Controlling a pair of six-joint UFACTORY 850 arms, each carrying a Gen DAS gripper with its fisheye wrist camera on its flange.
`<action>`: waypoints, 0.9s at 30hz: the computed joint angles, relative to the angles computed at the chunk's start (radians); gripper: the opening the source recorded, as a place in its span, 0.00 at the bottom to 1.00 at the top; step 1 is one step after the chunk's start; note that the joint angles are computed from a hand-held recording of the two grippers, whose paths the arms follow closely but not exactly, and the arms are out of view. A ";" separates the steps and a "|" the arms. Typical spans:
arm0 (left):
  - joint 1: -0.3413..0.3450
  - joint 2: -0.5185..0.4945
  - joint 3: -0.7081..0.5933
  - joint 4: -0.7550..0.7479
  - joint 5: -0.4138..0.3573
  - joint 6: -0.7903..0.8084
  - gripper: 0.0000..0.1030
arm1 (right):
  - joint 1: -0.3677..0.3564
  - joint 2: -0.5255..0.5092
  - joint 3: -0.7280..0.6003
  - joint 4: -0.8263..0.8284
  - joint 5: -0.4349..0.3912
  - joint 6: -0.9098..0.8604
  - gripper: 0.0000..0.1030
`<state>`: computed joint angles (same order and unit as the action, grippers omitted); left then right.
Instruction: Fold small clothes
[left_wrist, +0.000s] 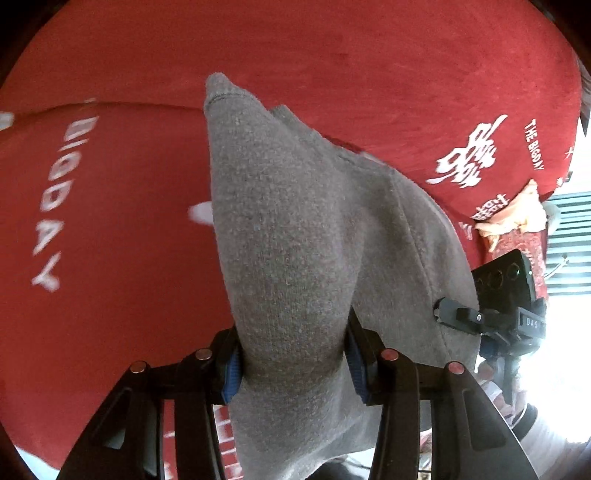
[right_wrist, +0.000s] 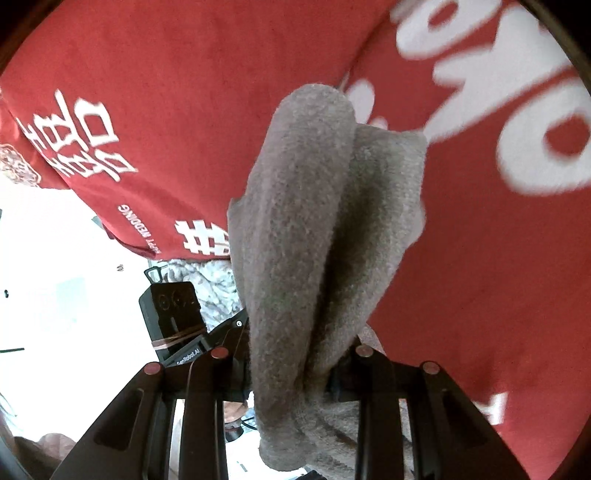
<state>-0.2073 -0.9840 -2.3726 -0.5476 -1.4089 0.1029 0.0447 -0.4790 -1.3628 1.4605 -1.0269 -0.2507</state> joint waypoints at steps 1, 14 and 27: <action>0.017 0.030 0.052 0.013 0.011 0.024 0.46 | 0.015 -0.001 0.008 0.014 0.004 -0.006 0.32; 0.101 0.161 0.342 0.094 0.174 0.121 0.47 | 0.128 -0.082 -0.176 -0.589 0.128 0.393 0.42; 0.106 0.247 0.454 0.336 0.266 0.029 0.47 | 0.207 -0.074 -0.275 -1.211 0.098 0.801 0.43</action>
